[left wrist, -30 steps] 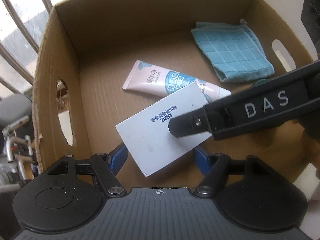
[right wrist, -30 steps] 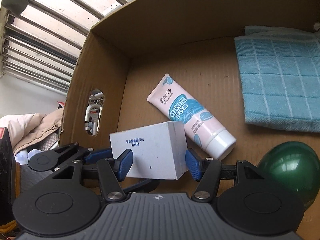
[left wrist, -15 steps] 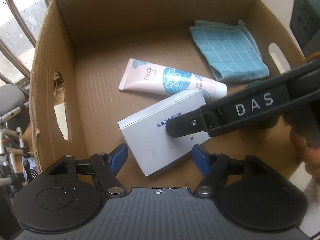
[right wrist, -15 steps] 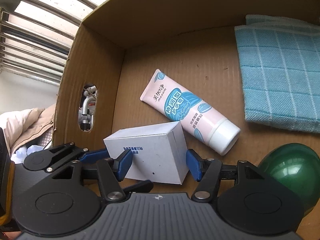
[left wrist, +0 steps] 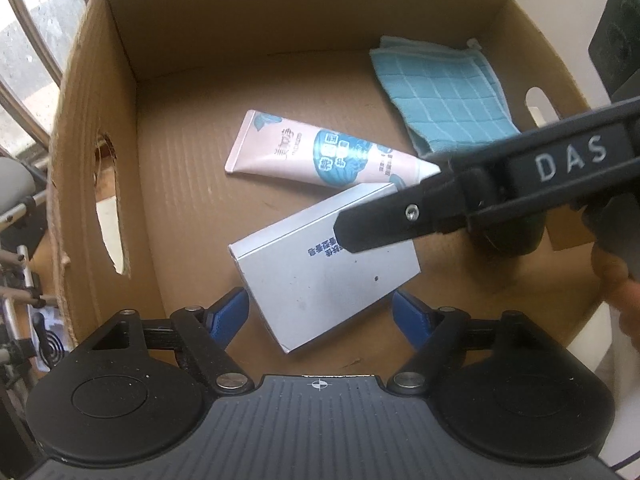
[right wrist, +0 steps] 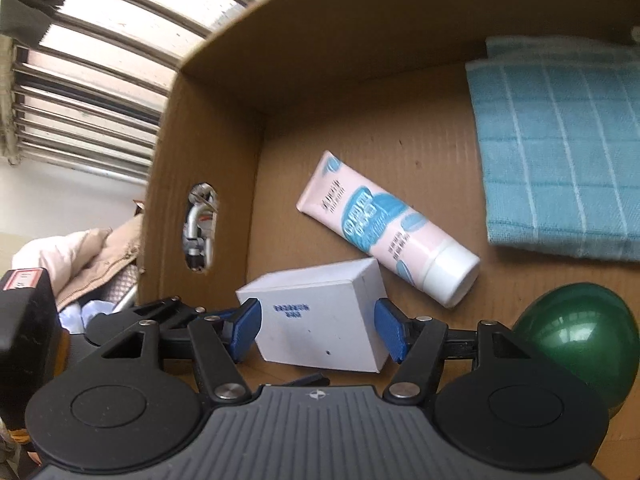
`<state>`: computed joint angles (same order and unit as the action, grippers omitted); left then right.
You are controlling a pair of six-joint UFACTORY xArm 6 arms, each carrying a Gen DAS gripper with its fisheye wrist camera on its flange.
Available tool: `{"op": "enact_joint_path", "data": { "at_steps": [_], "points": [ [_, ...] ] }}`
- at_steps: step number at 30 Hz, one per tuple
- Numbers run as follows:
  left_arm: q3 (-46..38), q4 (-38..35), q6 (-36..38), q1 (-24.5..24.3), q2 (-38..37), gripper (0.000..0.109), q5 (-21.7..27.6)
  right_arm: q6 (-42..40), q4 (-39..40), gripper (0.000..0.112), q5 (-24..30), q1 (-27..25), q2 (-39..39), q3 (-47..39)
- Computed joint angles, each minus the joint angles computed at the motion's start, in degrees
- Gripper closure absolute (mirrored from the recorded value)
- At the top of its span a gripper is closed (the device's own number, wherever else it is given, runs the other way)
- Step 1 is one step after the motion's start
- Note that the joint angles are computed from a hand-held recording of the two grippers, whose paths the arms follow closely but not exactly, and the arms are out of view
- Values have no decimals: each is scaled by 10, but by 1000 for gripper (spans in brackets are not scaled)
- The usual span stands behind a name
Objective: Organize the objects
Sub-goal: 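Lower the white box into the cardboard box beside the tube, then open the right gripper and withdraw it up out of the box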
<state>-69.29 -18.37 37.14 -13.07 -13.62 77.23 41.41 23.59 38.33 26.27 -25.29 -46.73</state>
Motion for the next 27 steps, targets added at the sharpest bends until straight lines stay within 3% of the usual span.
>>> {"op": "enact_joint_path", "data": {
  "at_steps": [8, 10, 17, 27],
  "points": [
    [7, -30, 55, 3, -31, 14, -27, 43, -117, 48, -45, 17, -3, -24],
    [15, -32, 56, -1, -33, 14, -38, 40, -118, 55, -55, 16, 6, -29],
    [15, -38, 37, -4, -9, 14, -30, 3, -67, 65, -50, 2, 41, -31],
    [20, -61, 53, 3, -31, 14, -32, 27, -80, 65, -58, 7, -11, 7]
  ]
}}
